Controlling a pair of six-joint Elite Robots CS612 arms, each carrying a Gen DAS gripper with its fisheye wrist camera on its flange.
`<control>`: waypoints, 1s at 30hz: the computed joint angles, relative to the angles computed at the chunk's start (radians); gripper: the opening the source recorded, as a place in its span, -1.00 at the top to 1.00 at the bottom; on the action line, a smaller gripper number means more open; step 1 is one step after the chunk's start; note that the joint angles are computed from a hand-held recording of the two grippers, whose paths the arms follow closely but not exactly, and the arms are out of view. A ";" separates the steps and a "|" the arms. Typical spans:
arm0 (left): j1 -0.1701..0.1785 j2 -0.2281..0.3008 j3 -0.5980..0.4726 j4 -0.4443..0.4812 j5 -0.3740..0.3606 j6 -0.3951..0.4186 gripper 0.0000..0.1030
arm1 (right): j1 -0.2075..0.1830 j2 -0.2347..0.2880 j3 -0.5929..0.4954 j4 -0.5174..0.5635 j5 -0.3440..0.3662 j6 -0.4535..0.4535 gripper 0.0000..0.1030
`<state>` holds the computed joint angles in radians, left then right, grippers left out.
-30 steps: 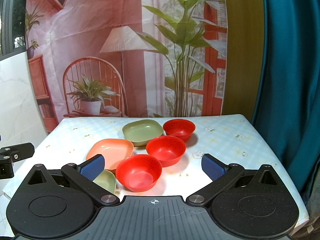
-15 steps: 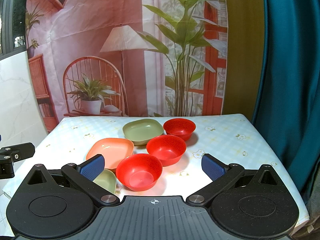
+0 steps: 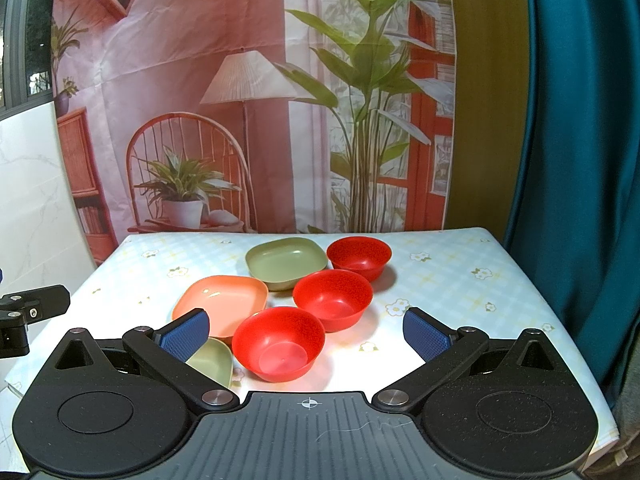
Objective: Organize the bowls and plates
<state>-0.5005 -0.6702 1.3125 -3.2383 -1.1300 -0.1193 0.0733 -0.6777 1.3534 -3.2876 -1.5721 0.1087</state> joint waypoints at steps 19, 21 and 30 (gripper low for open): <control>0.015 0.042 -0.069 0.031 0.054 0.001 -1.00 | -0.019 0.042 -0.045 -0.103 0.082 0.070 -0.99; 0.018 0.056 -0.086 0.021 0.061 0.019 -1.00 | -0.022 0.067 -0.076 -0.141 0.089 0.049 -0.99; 0.043 0.107 -0.152 0.035 0.010 -0.049 -1.00 | -0.025 0.133 -0.212 0.011 0.165 0.016 -0.99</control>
